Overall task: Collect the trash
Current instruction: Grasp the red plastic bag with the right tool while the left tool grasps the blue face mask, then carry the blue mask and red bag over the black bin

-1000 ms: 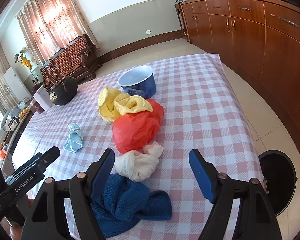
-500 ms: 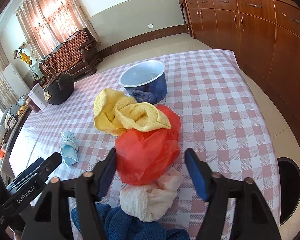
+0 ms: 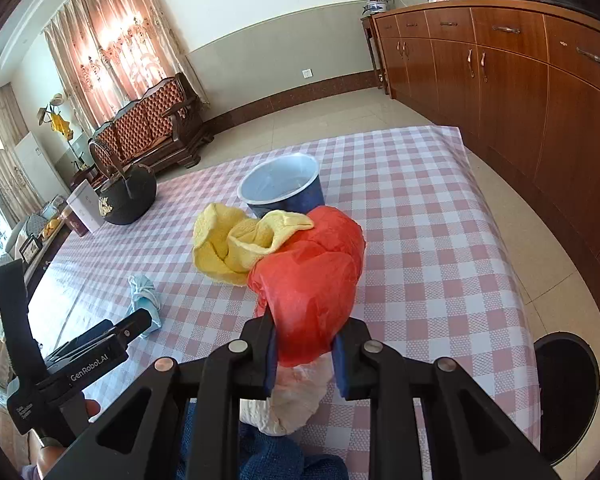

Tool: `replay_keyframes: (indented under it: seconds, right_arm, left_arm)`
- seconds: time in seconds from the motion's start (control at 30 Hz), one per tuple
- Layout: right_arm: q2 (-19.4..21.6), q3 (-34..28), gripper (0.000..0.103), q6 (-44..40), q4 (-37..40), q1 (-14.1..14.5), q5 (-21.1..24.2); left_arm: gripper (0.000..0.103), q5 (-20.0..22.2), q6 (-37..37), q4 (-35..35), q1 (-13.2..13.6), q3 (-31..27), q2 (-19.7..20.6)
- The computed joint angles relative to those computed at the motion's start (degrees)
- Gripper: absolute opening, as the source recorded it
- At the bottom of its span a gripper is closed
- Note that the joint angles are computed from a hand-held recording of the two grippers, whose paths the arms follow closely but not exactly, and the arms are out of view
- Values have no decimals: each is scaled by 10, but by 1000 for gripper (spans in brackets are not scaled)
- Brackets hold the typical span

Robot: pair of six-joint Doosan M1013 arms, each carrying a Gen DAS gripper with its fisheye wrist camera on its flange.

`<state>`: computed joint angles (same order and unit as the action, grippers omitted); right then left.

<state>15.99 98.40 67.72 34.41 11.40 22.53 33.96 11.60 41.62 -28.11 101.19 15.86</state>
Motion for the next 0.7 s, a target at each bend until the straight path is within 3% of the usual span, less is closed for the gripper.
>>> replay_keyframes:
  seconds: [0.13, 0.4, 0.7]
  right_arm:
    - [-7, 6, 24, -9, 12, -8, -5]
    - [-17, 18, 24, -22, 35, -17, -7]
    - [-31, 34, 24, -45, 64, -24, -13]
  left_arm:
    - [83, -1, -8, 0, 1, -1, 3]
    - [34, -6, -12, -10, 4, 1, 2]
    - [12, -36, -38, 28, -4, 18, -16]
